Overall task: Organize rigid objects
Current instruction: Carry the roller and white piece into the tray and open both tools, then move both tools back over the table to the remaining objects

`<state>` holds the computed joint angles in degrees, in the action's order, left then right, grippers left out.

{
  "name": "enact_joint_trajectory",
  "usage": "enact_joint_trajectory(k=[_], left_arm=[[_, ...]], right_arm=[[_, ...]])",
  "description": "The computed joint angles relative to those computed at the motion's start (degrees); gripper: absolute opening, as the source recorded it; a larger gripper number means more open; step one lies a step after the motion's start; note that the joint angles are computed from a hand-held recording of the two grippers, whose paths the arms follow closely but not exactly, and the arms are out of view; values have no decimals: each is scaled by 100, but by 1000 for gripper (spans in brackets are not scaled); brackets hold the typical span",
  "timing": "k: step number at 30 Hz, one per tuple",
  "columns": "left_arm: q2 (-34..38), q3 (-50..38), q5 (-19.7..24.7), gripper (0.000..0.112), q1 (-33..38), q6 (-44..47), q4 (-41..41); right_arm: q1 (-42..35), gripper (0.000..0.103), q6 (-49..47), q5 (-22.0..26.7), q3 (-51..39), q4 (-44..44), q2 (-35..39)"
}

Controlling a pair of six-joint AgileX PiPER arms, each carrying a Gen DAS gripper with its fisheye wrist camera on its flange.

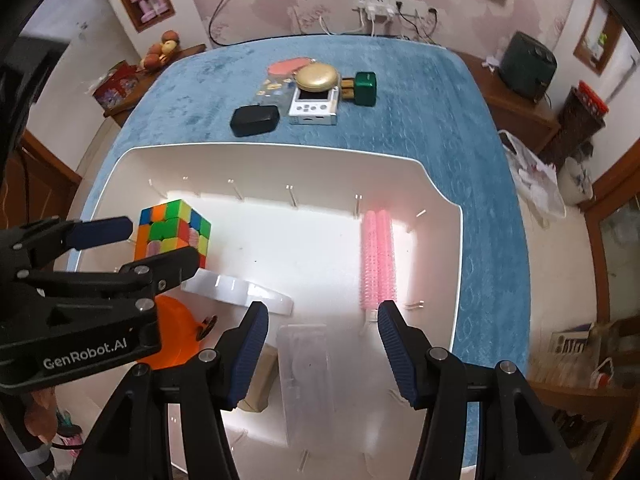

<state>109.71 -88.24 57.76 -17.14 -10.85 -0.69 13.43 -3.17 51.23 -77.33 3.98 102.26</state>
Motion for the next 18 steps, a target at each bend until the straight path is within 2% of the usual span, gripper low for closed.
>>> enact_joint_trajectory(k=[11,18], left_arm=[[-496,8,-99,78,-287,-385,305],[-599,-445,-25,78,-244,-533,375]], right_arm=[[-153,58,-269,10,-26,145,-295],[-354,58,-460,142,-458,333,-271]])
